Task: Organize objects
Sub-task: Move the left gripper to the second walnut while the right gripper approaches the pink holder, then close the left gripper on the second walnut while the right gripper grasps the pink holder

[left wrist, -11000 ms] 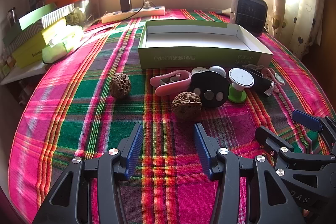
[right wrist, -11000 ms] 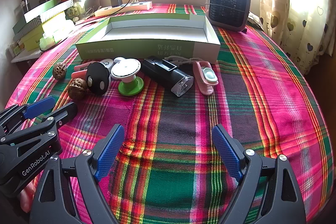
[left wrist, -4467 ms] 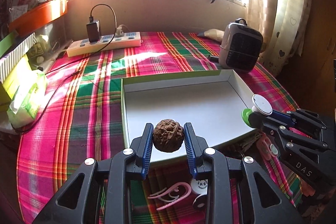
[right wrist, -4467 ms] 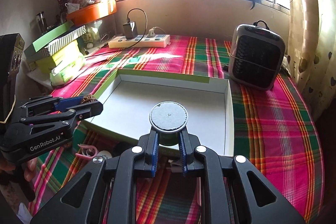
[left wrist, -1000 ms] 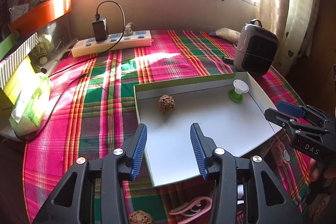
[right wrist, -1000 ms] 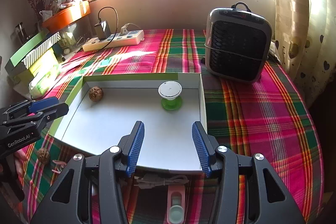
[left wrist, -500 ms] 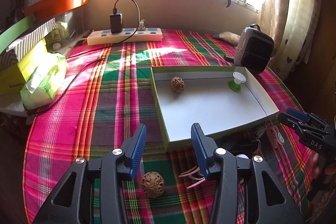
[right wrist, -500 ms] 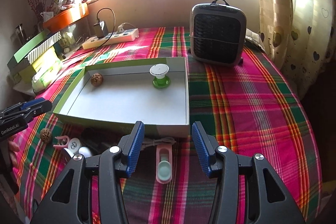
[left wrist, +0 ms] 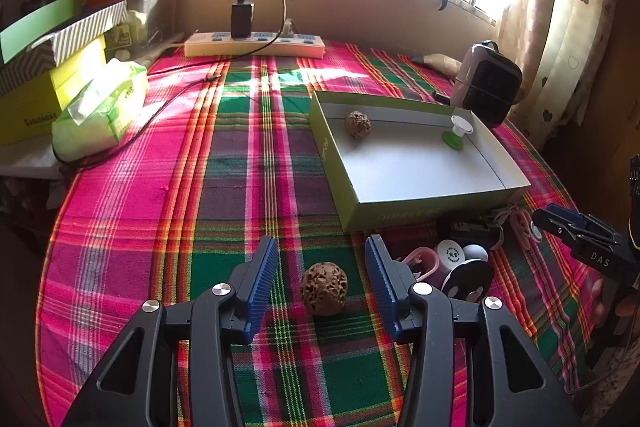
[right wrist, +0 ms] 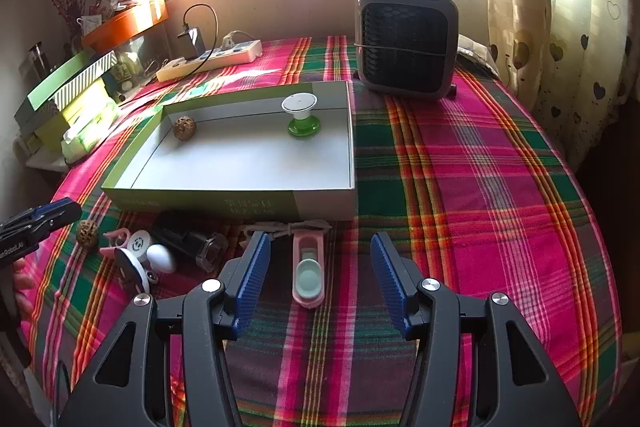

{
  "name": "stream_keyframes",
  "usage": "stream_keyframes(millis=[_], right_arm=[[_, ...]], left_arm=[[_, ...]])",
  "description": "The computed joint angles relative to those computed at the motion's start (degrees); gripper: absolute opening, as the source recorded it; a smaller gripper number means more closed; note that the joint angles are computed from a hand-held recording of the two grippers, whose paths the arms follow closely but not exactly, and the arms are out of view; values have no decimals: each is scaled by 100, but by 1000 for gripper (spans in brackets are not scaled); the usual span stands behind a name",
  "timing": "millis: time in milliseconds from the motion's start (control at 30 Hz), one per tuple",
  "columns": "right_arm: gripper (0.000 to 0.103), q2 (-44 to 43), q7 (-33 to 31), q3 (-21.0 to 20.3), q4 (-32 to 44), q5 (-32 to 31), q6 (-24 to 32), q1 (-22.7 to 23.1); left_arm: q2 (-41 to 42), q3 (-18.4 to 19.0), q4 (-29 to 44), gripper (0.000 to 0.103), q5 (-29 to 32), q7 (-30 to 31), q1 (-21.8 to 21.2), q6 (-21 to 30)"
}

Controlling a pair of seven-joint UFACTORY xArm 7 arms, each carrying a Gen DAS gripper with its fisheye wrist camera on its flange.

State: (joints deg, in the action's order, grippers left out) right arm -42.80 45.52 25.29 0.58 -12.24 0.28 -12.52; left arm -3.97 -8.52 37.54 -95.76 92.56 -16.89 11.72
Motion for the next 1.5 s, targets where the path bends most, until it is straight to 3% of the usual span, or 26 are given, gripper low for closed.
stream_keyframes(millis=[767, 1033, 1267, 1500], right_arm=[[54, 536, 135, 325, 166, -193, 41, -253], [54, 638, 161, 440, 227, -279, 35, -425], [54, 647, 276, 634, 302, -435, 119, -579], [38, 600, 383, 692, 321, -574, 188, -618]], left_arm=[[371, -33, -21, 45, 608, -578, -99, -180], [437, -59, 37, 45, 372, -376, -119, -285], [407, -6, 25, 45, 559, -838, -56, -107], [452, -97, 58, 44, 333, -589, -151, -426]])
